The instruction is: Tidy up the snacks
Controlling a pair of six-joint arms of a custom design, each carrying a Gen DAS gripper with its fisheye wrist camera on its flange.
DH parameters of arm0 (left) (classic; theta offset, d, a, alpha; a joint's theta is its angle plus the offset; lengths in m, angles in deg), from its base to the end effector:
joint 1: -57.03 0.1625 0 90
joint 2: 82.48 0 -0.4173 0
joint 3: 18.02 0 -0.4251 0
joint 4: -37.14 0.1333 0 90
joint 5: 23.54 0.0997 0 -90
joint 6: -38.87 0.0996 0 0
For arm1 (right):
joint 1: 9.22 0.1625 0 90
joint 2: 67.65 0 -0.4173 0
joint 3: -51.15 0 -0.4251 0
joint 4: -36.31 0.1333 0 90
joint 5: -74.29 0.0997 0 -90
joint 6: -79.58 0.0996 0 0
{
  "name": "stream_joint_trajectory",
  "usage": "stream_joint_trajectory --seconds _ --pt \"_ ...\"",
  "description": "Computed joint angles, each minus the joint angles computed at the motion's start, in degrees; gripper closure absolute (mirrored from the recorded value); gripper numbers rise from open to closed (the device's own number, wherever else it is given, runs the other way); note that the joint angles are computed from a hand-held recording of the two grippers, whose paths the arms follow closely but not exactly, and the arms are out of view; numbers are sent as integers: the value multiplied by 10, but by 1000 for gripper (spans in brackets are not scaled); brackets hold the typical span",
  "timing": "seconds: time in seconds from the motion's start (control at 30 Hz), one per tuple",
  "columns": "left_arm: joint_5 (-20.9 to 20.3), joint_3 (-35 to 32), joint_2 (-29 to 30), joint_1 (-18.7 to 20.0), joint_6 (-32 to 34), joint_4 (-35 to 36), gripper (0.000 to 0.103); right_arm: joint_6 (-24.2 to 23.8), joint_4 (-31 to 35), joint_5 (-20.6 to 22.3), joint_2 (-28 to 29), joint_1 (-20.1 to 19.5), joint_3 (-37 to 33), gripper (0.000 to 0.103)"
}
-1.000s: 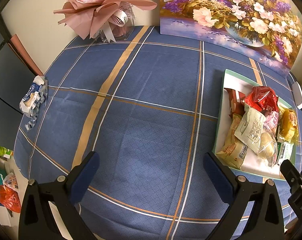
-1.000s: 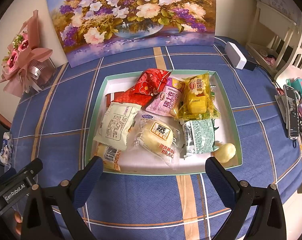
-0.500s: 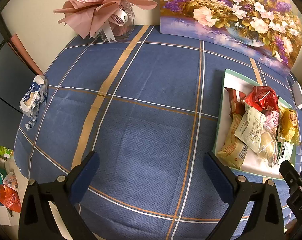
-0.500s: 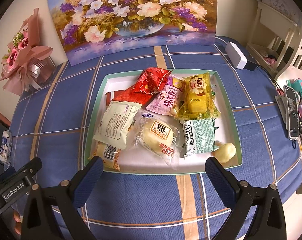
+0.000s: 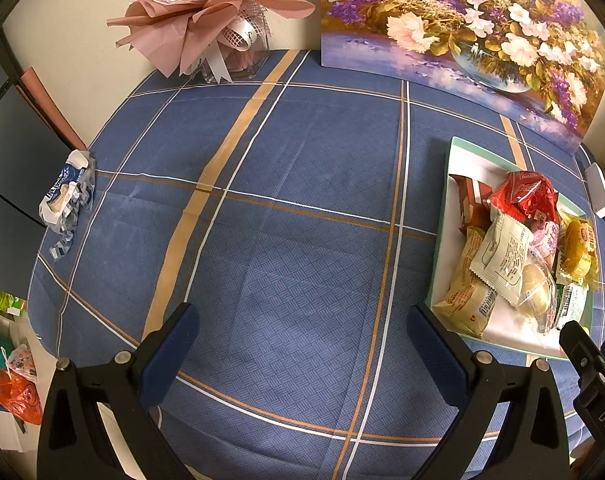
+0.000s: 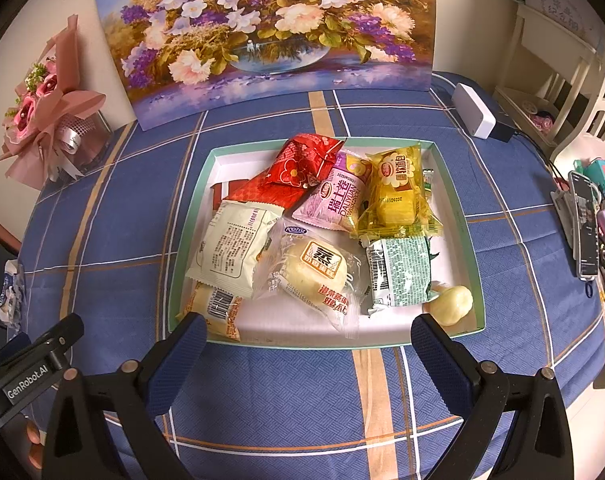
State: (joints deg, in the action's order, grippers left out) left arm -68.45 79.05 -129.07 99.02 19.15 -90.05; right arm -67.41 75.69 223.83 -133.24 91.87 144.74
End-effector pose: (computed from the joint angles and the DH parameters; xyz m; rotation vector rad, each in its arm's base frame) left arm -0.3379 -0.5784 0.0464 0.6837 2.2483 -0.3159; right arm 0.1380 -0.4572 0.2580 -0.6551 -2.0794 0.8666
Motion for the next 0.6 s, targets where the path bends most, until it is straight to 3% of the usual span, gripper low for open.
stream_joint_trajectory --seconds 0.6 --pt "11 9 -5 -3 5 -17 0 -1 1 0 1 0 1 0"
